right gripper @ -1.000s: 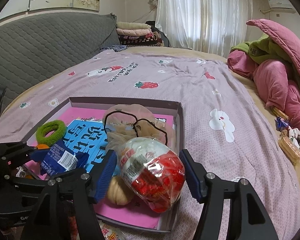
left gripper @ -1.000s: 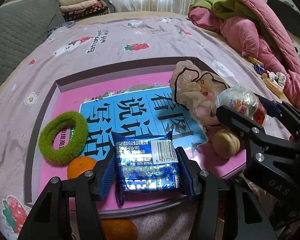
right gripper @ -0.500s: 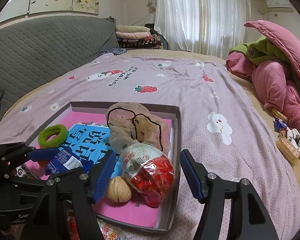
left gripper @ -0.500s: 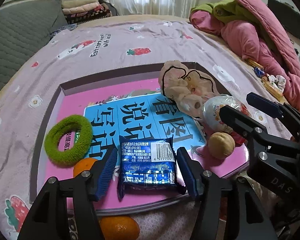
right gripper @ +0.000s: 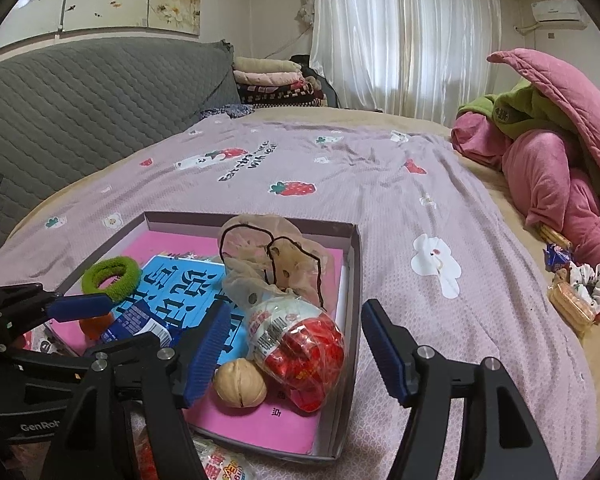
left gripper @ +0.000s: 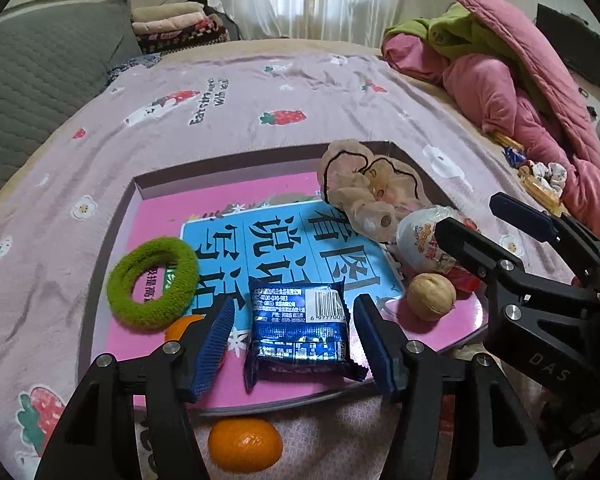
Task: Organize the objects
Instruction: 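Open both grippers releasing the blue packet and red candy bag in the tray, then withdraw both grippers toward the orange and the white-red egg candy beside the tray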
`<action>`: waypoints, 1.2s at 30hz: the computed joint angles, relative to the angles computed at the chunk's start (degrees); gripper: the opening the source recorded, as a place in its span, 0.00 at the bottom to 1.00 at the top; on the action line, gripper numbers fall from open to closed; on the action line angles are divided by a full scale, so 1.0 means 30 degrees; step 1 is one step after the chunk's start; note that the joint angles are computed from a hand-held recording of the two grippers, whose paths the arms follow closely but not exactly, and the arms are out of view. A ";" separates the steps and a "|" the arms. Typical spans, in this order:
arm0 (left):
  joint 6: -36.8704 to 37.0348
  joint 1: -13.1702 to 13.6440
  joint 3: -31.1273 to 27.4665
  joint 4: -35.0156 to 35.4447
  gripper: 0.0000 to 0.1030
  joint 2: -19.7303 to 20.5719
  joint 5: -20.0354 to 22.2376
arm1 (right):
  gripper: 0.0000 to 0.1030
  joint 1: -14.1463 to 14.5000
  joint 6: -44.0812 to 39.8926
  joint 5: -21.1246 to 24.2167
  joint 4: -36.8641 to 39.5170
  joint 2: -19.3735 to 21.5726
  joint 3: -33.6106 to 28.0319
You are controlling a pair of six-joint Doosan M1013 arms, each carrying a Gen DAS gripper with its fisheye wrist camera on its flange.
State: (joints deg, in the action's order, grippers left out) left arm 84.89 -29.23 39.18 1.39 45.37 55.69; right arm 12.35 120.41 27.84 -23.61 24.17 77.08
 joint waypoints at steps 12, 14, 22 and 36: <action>-0.0689 0.0032 0.0937 0.0361 0.63 -0.0695 -0.0789 | 0.73 0.0099 0.0111 -0.0730 -0.0469 -0.0304 0.0262; -0.0820 0.0052 0.1155 0.0388 0.64 -0.0871 -0.1023 | 0.73 0.0112 0.0085 -0.0937 -0.0489 -0.0384 0.0350; -0.1359 0.0060 0.1956 0.0815 0.69 -0.1489 -0.1775 | 0.76 0.0199 0.0323 -0.1706 -0.0986 -0.0728 0.0717; -0.2053 0.0032 0.2994 0.1374 0.72 -0.2179 -0.2210 | 0.80 0.0309 0.0001 -0.2716 -0.1112 -0.1367 0.1344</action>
